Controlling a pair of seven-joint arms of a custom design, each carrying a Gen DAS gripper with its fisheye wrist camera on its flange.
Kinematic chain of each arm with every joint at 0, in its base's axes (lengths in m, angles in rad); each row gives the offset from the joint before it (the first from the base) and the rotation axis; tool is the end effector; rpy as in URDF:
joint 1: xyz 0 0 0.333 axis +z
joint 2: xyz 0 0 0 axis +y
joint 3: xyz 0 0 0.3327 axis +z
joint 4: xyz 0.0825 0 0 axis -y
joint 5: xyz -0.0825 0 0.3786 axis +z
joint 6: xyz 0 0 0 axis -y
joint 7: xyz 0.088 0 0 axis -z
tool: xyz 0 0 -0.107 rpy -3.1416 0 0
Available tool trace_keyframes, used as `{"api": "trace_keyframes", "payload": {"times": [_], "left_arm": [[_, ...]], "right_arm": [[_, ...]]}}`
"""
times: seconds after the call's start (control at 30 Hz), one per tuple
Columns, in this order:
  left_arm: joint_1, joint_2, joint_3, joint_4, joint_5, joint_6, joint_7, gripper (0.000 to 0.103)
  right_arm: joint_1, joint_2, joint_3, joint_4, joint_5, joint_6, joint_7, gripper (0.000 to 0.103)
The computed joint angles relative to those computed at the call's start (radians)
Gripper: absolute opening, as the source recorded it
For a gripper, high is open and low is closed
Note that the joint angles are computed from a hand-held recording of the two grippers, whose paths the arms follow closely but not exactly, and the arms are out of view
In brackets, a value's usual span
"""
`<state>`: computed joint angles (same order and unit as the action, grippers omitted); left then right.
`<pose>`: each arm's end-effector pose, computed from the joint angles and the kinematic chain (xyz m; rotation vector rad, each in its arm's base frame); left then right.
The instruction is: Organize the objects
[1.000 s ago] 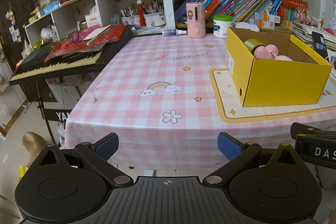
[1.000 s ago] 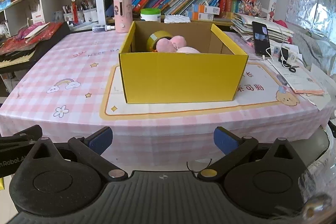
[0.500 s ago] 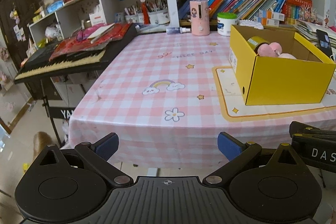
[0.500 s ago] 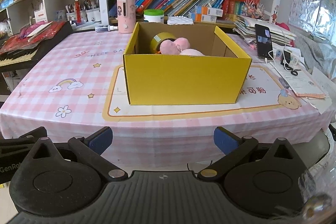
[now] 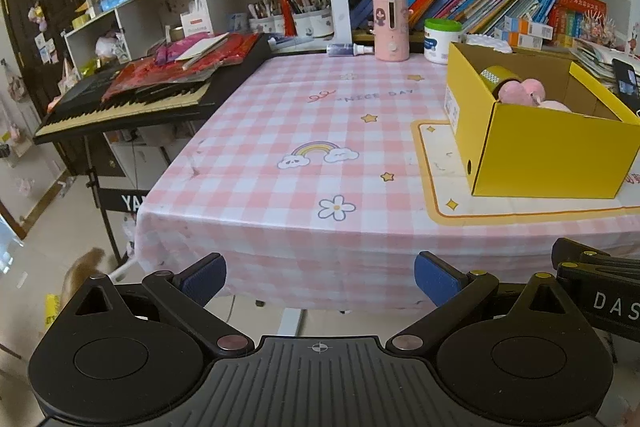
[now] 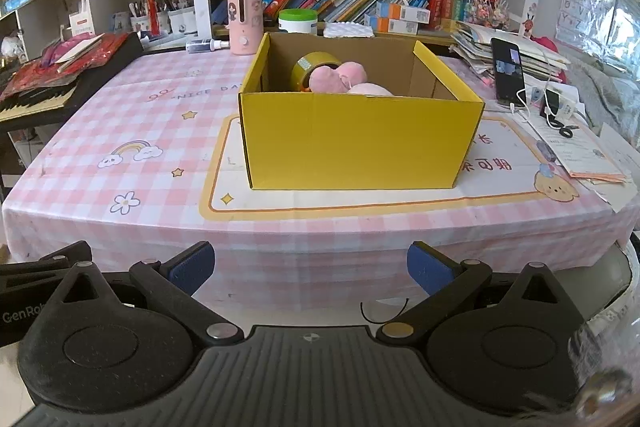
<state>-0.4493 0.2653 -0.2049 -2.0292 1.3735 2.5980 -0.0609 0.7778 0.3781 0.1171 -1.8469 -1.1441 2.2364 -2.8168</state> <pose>0.4760 -0.3825 0.3600 -1.5851 1.8047 -0.6786 0.4325 0.4859 0.3550 -1.5126 1.9792 -0.9001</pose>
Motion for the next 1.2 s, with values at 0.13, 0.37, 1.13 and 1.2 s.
{"api": "trace_keyframes", "payload": {"times": [0.13,0.37,1.13,1.2], "left_arm": [[-0.001,-0.002,-0.001,-0.002,-0.001,-0.006,0.006,0.102],[0.0,-0.007,-0.003,-0.005,-0.017,-0.011,0.021,0.102],[0.001,-0.007,-0.006,-0.004,-0.057,-0.016,0.048,0.102],[0.0,-0.006,-0.005,-0.002,-0.058,-0.017,0.051,0.102]], "right_arm": [[0.003,-0.001,0.001,-0.001,0.001,-0.007,0.005,0.103],[0.003,-0.003,0.004,-0.003,0.009,-0.01,0.003,0.103],[0.009,-0.001,0.006,0.008,0.018,-0.034,-0.023,0.103],[0.008,0.0,0.006,0.01,0.02,-0.035,-0.027,0.103]]}}
